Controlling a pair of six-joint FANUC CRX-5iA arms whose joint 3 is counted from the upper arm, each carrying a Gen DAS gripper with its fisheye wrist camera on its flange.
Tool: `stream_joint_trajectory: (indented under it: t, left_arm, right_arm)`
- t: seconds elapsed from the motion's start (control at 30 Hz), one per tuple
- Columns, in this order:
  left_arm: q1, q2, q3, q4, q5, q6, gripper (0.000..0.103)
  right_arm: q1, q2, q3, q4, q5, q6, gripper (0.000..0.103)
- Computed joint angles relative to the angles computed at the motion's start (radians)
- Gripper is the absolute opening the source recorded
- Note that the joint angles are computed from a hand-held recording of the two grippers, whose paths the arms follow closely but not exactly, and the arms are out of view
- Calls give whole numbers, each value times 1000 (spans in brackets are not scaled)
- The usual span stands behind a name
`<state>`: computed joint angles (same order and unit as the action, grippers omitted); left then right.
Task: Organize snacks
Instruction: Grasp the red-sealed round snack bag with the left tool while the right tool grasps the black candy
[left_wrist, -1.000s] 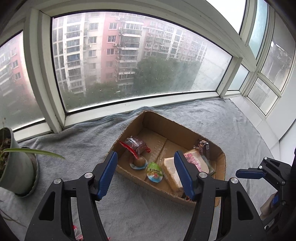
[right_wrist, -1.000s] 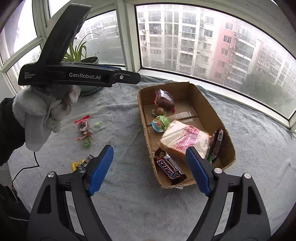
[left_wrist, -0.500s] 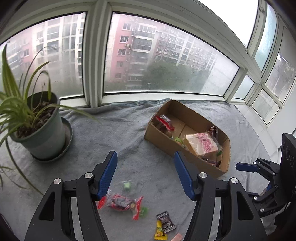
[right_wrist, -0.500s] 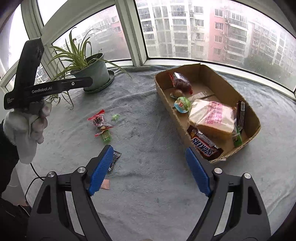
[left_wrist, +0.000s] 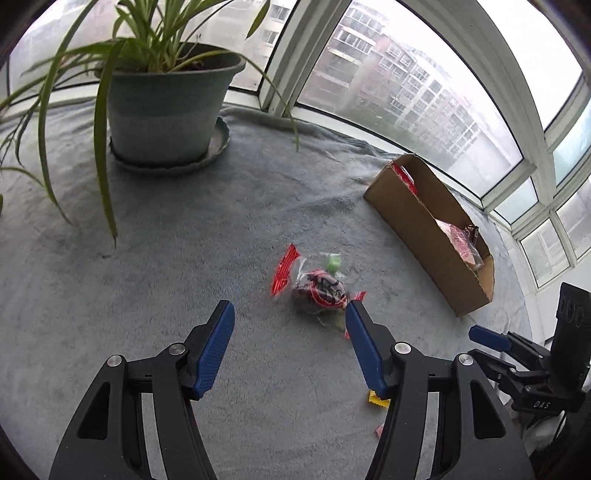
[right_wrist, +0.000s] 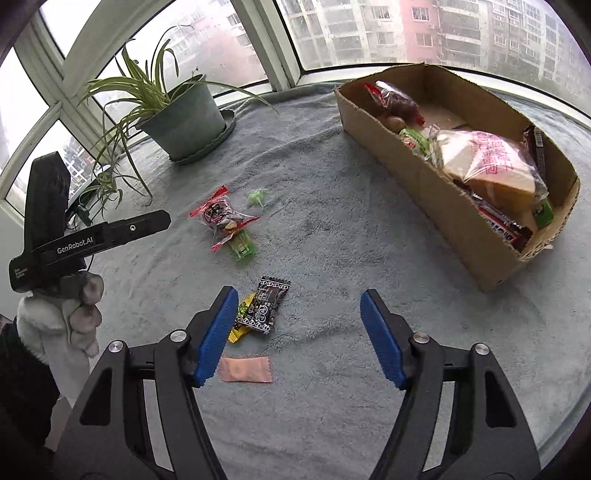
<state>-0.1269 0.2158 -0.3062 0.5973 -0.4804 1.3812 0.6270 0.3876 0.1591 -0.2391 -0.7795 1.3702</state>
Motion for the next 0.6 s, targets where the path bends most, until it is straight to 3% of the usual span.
stream_joint_trajectory:
  t: [0.1,0.3,0.5,0.6]
  left_arm:
    - [-10,2,-32,78,14,-46,61]
    - [-25,28,-36,191,9,-91,61]
    - [-34,82,17,199,-9,-49,61]
    - [-33,116,73,121,-33,24,61]
  right_arm:
    - [11,33,31,1,-25,-5,52]
    - [27,75,69,2,-52,-23,50]
    - [42,101,91,29,-78,-47,45]
    - [48,110,97,40,-84,-52,45]
